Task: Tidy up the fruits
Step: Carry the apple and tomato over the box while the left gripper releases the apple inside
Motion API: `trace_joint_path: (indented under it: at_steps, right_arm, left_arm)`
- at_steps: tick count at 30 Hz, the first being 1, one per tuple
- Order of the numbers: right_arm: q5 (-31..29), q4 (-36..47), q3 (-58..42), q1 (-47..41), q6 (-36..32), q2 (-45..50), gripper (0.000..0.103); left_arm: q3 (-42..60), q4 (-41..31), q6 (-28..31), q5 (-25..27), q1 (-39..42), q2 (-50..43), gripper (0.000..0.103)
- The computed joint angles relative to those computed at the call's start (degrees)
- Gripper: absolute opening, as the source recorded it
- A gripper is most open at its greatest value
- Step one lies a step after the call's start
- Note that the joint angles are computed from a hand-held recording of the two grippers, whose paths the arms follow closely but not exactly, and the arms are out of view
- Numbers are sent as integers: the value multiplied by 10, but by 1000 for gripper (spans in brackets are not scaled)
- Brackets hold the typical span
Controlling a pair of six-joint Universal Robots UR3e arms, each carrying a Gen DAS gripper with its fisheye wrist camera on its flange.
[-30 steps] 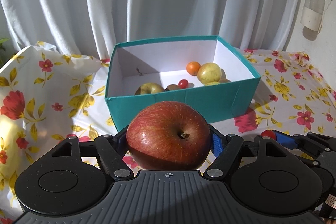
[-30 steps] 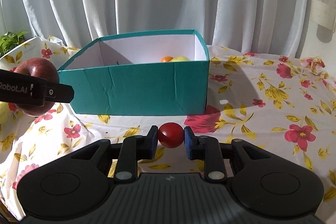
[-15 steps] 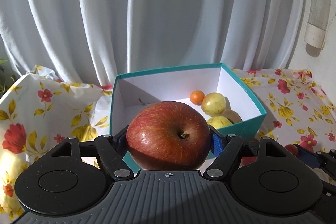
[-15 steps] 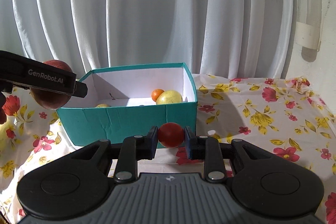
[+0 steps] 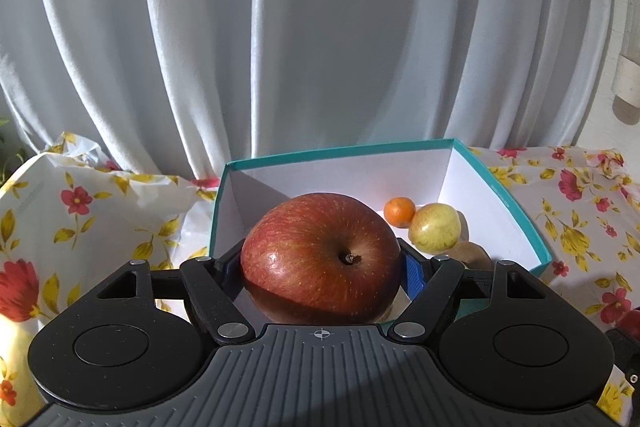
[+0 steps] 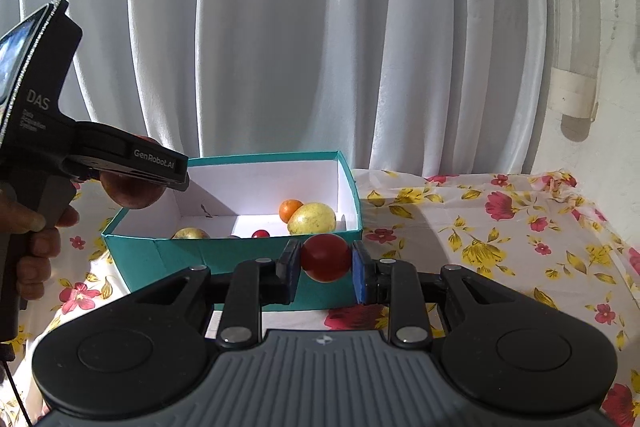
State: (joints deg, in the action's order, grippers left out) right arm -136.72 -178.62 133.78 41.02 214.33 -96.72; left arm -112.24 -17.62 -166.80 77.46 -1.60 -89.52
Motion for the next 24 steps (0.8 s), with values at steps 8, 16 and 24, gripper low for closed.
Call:
trace_joint_path:
  at_steps: [8, 16, 24]
  right_arm:
    - [-7, -27, -5, -7, -23, 0, 26]
    - [5, -66, -18, -29, -59, 13, 26]
    - [19, -80, -21, -44, -77, 14, 26]
  left_arm:
    - [31, 24, -12, 23, -22, -60, 78]
    - [82, 22, -20, 41, -37, -132, 78]
    - [137, 16, -40, 51, -42, -191, 78]
